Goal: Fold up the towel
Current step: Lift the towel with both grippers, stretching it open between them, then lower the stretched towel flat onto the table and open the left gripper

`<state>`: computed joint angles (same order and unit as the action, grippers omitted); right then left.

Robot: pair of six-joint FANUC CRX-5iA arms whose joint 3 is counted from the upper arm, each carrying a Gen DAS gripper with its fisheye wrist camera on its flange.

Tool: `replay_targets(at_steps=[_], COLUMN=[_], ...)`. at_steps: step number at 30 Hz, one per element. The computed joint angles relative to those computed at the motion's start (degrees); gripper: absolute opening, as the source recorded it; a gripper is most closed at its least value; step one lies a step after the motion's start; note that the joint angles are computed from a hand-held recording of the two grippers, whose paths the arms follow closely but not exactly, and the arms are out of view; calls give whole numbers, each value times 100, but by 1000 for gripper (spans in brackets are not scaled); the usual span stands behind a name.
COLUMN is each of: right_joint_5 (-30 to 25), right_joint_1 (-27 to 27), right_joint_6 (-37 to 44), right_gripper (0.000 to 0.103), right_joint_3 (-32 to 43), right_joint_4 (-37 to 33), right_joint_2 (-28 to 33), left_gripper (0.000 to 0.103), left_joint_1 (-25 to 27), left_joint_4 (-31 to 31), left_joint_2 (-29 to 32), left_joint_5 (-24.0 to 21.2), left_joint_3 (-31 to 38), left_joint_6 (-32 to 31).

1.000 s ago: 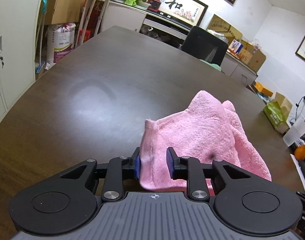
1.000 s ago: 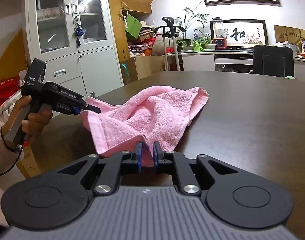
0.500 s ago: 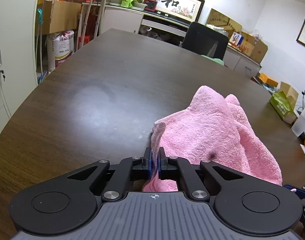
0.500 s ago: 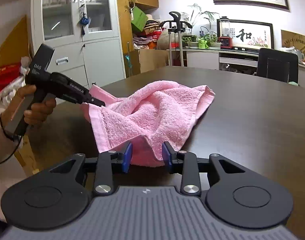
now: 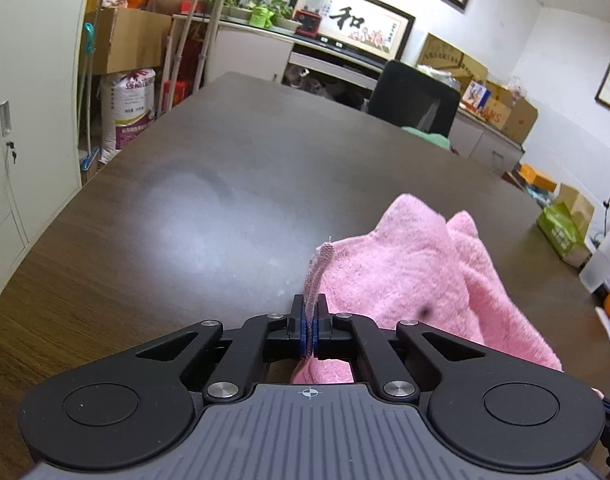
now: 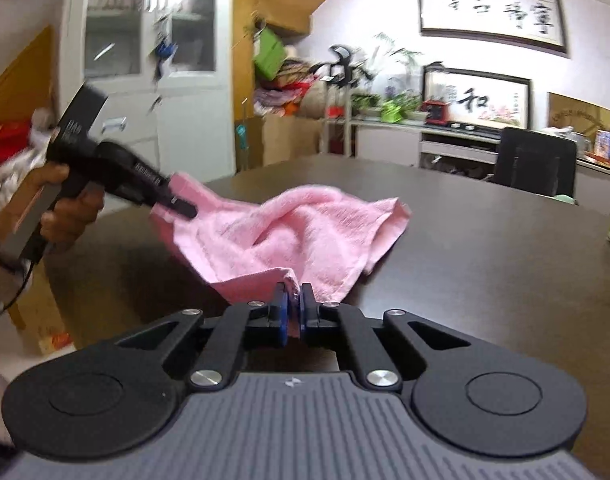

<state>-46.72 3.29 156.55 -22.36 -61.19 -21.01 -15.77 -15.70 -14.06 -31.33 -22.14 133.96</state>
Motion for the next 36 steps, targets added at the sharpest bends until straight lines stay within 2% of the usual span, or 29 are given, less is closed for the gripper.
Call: replay_targets(at_steps=[5, 8, 10, 12, 15, 19, 20, 25, 27, 29, 30, 32, 34, 36], right_joint_5=[-174, -606, -906, -1189, -1190, -448, -236, 1453, 1756, 2075, 2147, 2197, 2211, 1980], right_joint_1=[-510, -1153, -1600, -2019, -2290, -1914, -1761, -507, -212, -30, -10, -97, -183, -418], right_joint_6=[-132, -27, 194, 387, 722, 700, 621, -795, -1397, -1680, -1674, -1310, -936, -354], right_gripper=[5, 4, 5, 5, 5, 5, 5, 5, 5, 5, 5, 5, 5, 5], right_joint_3=[99, 219, 238, 253, 358, 928, 1123, 2318, 2780, 3204, 3393, 3704, 3903, 3942], right_joint_4=[-638, -1387, -1906, -2394, -2861, -2690, -2531, -706, -63, 287, 292, -83, -434, -1090], right_joint_2=[-22, 4, -52, -100, -148, 207, 361, 1444, 1868, 2223, 2364, 2553, 2654, 2672], left_gripper=[2, 2, 2, 2, 2, 2, 2, 3, 2, 2, 2, 2, 3, 3], left_joint_1=[115, 139, 74, -152, -438, -688, -638, -297, -241, -250, -281, -317, -338, -355], left_joint_4=[262, 317, 160, -377, -970, -1430, -1315, -542, -441, -524, -652, -845, -985, -1098], left_joint_2=[-75, -164, -273, -339, -207, 392, 641, 2161, 2691, 3184, 3383, 3459, 3364, 3089], left_joint_5=[75, 186, 313, 334, 226, -190, -291, -1117, -1514, -1830, -1941, -1814, -1537, -1136], left_joint_3=[121, 229, 322, 581, 1063, 1937, 2197, 3895, 4617, 5435, 5820, 6059, 5987, 5574], left_joint_6=[-54, 0, 161, 603, 1083, 1310, 1197, 554, 455, 453, 544, 722, 870, 976])
